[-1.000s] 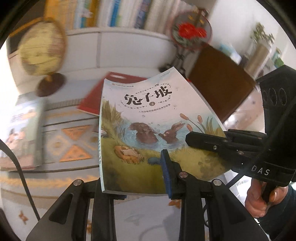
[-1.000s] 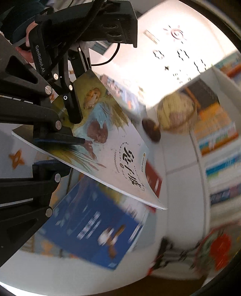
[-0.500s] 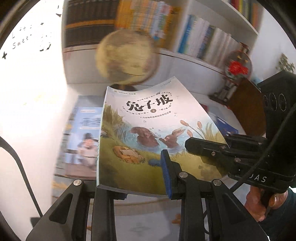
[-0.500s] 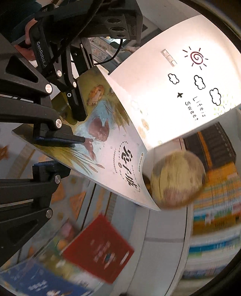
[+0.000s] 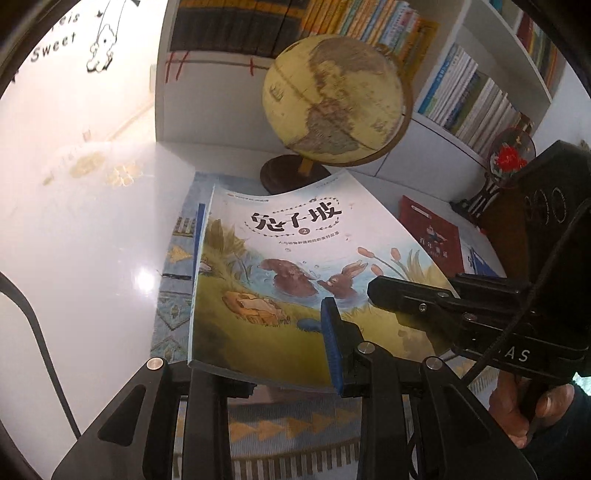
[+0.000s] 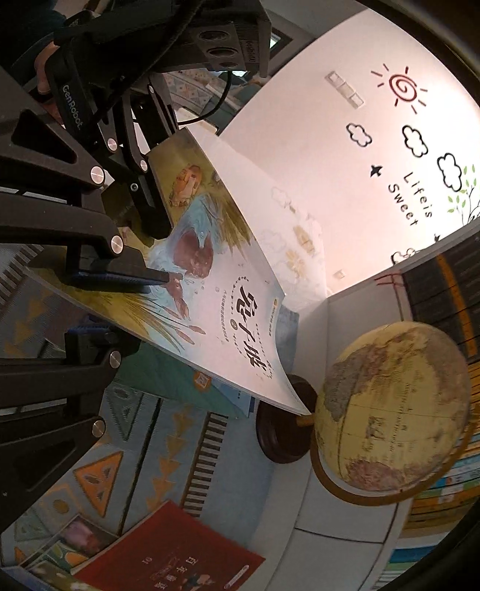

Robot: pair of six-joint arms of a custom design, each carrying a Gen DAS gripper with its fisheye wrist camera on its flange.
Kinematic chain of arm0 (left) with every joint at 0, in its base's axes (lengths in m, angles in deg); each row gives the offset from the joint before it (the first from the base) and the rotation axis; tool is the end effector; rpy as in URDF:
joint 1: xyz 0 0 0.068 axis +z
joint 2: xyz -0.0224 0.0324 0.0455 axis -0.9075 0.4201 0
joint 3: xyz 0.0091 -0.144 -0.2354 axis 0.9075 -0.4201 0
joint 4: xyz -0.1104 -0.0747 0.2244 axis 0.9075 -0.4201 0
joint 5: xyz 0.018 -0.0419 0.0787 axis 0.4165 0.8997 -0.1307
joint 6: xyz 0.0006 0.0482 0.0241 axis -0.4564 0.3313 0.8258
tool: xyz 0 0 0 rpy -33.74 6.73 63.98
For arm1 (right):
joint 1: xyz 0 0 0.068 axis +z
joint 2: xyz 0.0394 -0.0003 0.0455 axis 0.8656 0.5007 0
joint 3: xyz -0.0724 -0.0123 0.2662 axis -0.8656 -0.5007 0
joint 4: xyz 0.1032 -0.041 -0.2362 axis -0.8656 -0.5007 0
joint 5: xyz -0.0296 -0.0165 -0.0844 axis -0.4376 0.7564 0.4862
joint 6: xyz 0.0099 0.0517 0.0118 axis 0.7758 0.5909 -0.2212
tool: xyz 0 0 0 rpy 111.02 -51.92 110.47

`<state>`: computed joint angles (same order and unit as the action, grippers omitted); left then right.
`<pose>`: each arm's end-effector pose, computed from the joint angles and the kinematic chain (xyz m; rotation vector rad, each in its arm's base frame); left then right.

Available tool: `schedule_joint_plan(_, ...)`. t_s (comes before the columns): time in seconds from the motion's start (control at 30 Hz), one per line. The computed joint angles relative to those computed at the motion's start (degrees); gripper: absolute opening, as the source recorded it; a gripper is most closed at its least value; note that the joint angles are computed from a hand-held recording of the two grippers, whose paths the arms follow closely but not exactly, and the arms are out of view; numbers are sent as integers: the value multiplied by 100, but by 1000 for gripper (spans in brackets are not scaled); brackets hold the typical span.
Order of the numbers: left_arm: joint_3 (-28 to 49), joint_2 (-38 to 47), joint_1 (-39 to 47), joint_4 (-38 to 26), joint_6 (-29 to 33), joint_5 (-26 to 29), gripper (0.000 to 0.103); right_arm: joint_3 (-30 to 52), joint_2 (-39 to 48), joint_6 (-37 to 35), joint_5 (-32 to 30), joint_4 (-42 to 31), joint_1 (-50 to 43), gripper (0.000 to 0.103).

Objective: Organize books
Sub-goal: 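Stand the green book upright beside the blue book and open both tools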

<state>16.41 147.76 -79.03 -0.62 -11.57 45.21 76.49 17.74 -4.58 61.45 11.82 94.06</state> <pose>0.3054 -0.0827 0.2350 0.1116 2.4607 -0.4545 0.3229 0.2291 0.2455 -0.4376 2.4748 0.7005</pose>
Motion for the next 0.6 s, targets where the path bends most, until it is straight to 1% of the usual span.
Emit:
schedule_joint_plan(0.13, -13, 247, 85, 141, 72, 211, 26, 199, 325, 71, -78, -77, -80, 17)
schedule_joint_plan(0.3, -141, 381, 166, 118, 130, 542, 26, 131, 463, 180, -251, -64, -167, 17)
schedule_joint_plan(0.4, -298, 347, 170, 79, 170, 600, 26, 45, 520, 207, -331, -31, -201, 17)
schedule_joint_plan(0.6, -508, 357, 301, 95, -28, 760, 26, 8, 664, 314, -445, -28, -223, 17)
